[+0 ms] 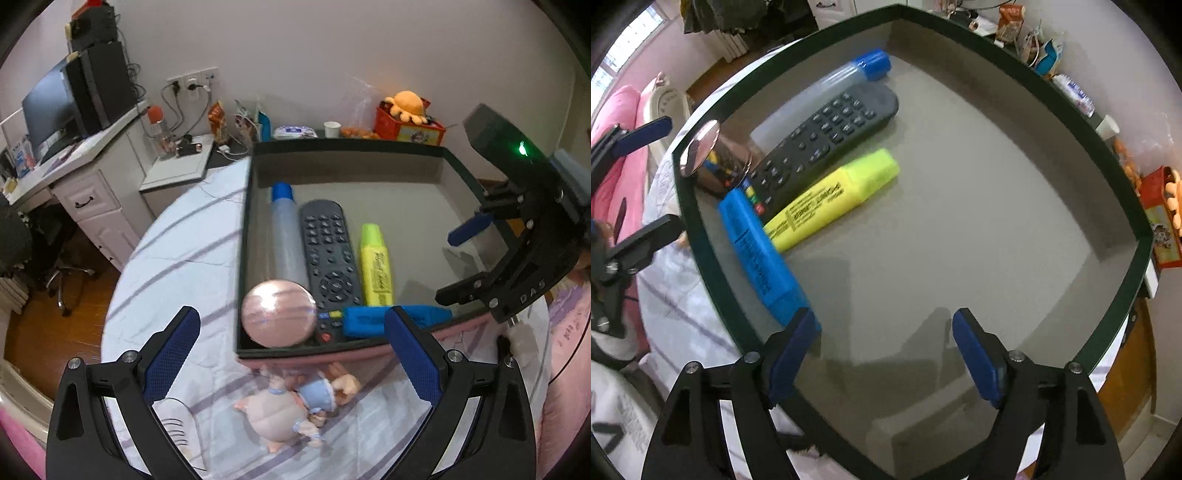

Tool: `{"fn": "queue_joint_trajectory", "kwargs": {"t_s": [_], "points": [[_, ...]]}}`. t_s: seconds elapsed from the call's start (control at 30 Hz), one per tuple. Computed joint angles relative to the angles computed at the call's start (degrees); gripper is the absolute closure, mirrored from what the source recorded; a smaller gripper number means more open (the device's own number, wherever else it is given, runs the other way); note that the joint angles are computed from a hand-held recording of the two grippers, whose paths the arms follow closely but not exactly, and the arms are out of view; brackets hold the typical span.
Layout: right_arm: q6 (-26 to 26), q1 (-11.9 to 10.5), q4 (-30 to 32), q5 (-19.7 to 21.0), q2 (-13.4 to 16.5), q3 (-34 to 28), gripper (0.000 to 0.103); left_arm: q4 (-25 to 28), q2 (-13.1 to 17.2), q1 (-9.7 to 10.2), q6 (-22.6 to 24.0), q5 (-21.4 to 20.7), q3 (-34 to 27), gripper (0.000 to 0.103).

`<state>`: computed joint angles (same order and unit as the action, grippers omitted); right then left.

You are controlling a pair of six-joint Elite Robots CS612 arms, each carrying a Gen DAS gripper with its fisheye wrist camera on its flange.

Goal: Organize rigid objects
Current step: 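Push the blue marker with the right gripper against the yellow highlighter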

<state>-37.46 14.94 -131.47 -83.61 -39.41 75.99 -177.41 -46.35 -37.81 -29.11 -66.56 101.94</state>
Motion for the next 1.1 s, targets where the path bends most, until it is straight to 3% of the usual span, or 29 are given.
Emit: {"fn": "queue_joint_trajectory", "kwargs": {"t_s": [0.13, 0.27, 0.4, 0.57, 0.73, 1.1], "points": [[1.7, -0.5, -1.8, 2.5, 0.9, -0.9, 0.025, 2.9, -0.4, 0.68, -1.3, 1.6, -0.7, 0.002], [3.6, -1.4, -3.5, 5.7, 0.5, -0.2, 0.025, 12.8, 0.1, 2.18, -1.7, -3.2, -4.2, 0.002], [7.1, -2.1, -6.5, 7.9, -0.3, 1.7, 0.025, 16.4, 0.8, 2.75, 1.0, -8.0, -6.1, 0.002], [10.5, -2.4, -10.4, 8.8, -0.6, 3.2, 0.025, 26.0, 0.8, 2.01, 5.2, -2.0, -8.9, 0.002], [10.9, -2.6, -11.6, 9.6, -0.7, 4.0, 0.024, 32.7, 1.8, 2.15, 9.3, -1.5, -12.0, 0.002], [12.0, -3.6, -12.8, 10.2, -1.2, 5.3, 0.024, 37.6, 3.0, 1.08, 19.0, -1.8, -15.6, 0.003]]}}
